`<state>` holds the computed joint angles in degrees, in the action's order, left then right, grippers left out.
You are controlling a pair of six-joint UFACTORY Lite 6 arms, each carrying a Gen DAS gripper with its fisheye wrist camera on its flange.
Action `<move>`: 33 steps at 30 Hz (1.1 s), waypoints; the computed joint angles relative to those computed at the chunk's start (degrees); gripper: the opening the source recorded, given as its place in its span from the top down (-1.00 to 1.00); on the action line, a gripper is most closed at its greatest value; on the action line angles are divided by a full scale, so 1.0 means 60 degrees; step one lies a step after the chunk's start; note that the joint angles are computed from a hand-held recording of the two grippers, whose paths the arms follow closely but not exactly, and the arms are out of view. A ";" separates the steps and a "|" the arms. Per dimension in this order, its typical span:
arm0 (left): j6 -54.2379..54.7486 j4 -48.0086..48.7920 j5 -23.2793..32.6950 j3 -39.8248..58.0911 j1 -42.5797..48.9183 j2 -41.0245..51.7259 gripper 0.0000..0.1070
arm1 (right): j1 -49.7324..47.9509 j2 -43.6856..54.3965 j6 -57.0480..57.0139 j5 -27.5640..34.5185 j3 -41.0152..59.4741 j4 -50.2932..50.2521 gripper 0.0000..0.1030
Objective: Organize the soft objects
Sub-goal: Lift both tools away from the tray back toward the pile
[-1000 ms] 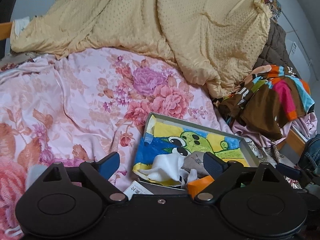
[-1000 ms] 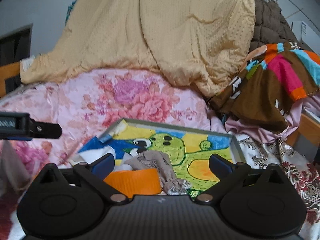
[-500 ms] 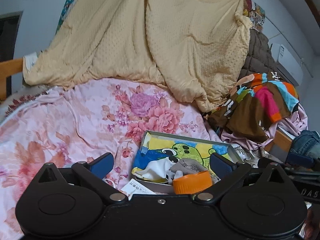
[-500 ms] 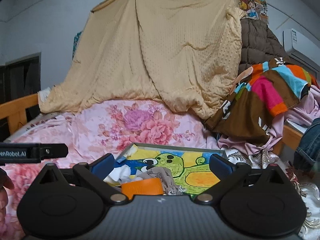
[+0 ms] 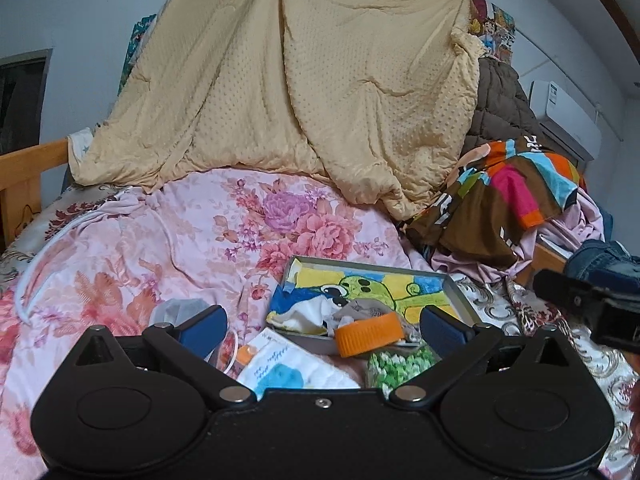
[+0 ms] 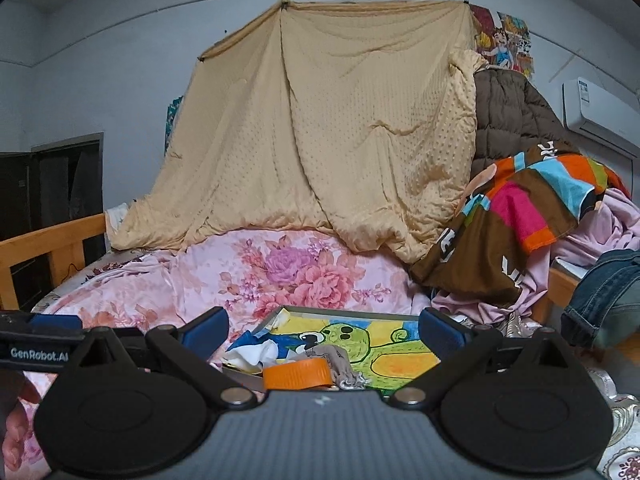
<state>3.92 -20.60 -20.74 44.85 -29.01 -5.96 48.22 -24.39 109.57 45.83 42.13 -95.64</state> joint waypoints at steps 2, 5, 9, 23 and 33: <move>0.0397 -0.0470 -0.0032 -0.0432 -0.0158 -0.0355 -0.91 | 0.0091 -0.0259 -0.0066 0.0105 -0.0231 0.0115 -1.00; 0.0317 -0.0458 -0.0122 -0.1006 -0.0320 -0.0695 -0.91 | 0.0233 -0.0738 -0.0263 0.0225 -0.0649 0.0370 -1.00; 0.0006 -0.0138 -0.0103 -0.1496 -0.0458 -0.0733 -0.91 | 0.0280 -0.1306 -0.0614 0.0291 -0.1228 0.0709 -1.00; -0.0637 0.1006 0.0814 -0.1356 -0.0936 0.0385 -0.91 | -0.1147 -0.1603 -0.0727 -0.1808 -0.2291 -0.0236 -1.00; -0.0349 0.1191 0.1325 -0.0908 -0.1233 0.1296 -0.91 | -0.2280 -0.0581 -0.0449 -0.3562 -0.2458 -0.0529 -1.00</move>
